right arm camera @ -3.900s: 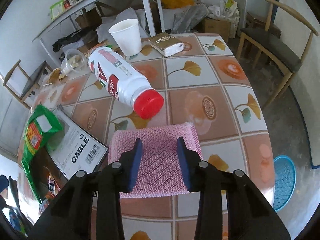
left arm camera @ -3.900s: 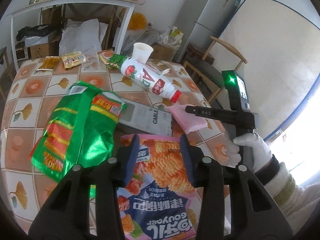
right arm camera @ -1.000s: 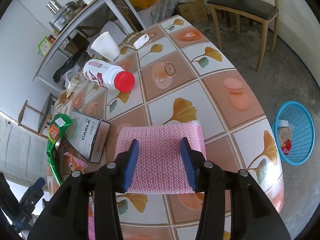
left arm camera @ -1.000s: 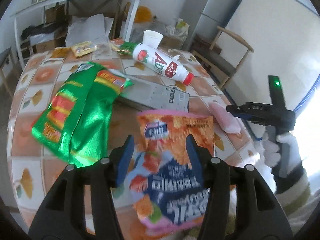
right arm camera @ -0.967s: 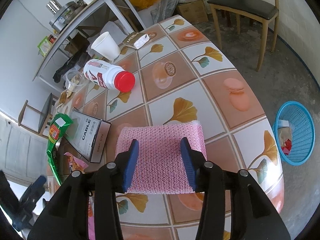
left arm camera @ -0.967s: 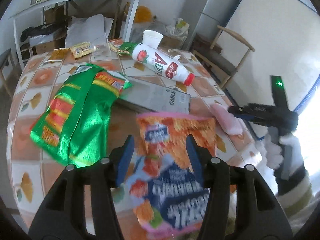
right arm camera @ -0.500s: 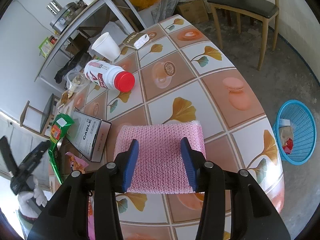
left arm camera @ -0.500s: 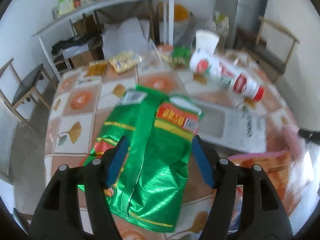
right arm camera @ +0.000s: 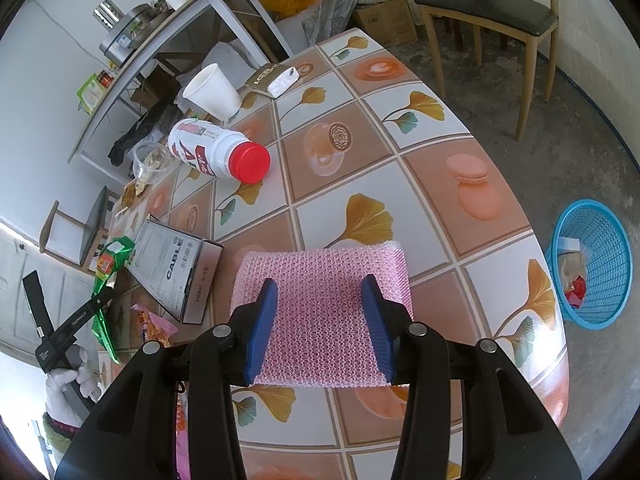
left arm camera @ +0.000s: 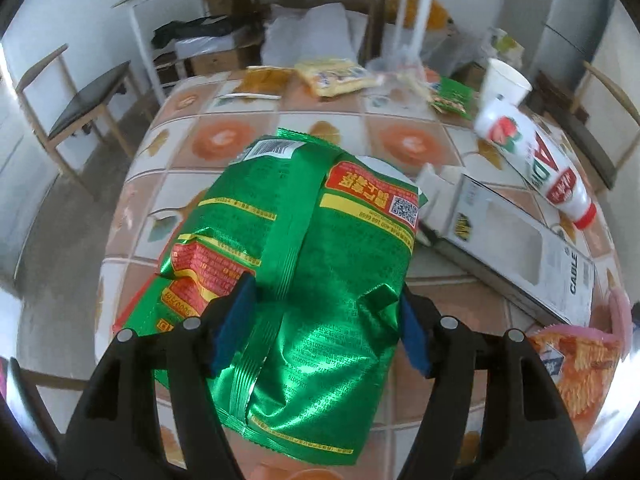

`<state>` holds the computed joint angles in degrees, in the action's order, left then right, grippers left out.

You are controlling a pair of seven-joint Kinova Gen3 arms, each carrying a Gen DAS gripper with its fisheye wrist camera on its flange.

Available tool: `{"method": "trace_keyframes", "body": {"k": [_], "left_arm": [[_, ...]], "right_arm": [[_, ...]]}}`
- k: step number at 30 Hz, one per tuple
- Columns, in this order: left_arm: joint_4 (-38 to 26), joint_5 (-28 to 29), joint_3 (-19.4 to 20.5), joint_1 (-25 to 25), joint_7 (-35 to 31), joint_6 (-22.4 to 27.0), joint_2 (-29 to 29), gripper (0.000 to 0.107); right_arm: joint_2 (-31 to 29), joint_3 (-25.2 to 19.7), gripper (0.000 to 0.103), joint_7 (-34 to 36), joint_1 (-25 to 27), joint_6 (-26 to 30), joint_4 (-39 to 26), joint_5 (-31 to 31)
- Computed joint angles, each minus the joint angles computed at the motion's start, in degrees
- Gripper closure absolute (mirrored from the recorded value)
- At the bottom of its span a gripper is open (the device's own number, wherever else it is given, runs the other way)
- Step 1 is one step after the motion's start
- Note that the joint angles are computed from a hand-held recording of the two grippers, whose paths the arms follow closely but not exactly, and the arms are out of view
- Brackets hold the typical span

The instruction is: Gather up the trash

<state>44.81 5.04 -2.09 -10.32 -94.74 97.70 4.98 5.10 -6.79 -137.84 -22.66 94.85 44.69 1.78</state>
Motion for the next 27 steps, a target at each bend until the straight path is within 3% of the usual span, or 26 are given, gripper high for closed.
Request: {"method": "trace_keyframes", "body": {"k": [6,10,15,18,23,27], "left_arm": [[0.77,10.26,-1.98,-5.26,-1.02,-4.14,-2.93,0.044],[0.89,19.58,5.14,-15.88,-0.40,-4.40,-4.36,0.044],[-1.80,31.23,16.50,-25.03,6.49,3.04,0.12,0.044],[1.04,35.74,14.09,-21.99,9.38,3.61,1.46,0.044],[1.33,40.60,2.82,-11.61,14.23,5.62,6.19,0.046],[3.17,43.13,3.64,-11.87,16.95,2.27,7.78,0.046]], "right_arm": [[-0.19,0.05,0.057,-0.18,0.26,-0.53,0.39,-0.55],[0.08,-0.11,0.056,-0.55,-0.03,-0.40,-0.03,-0.30],[0.07,-0.03,0.056,-0.30,0.14,-0.48,-0.08,-0.69],[0.13,0.01,0.056,-0.25,0.15,-0.39,-0.20,-0.78],[-0.15,0.11,0.056,-0.21,0.53,-0.96,0.35,-1.47],[-0.56,0.10,0.056,-0.25,0.90,-1.73,1.13,-2.01]]}}
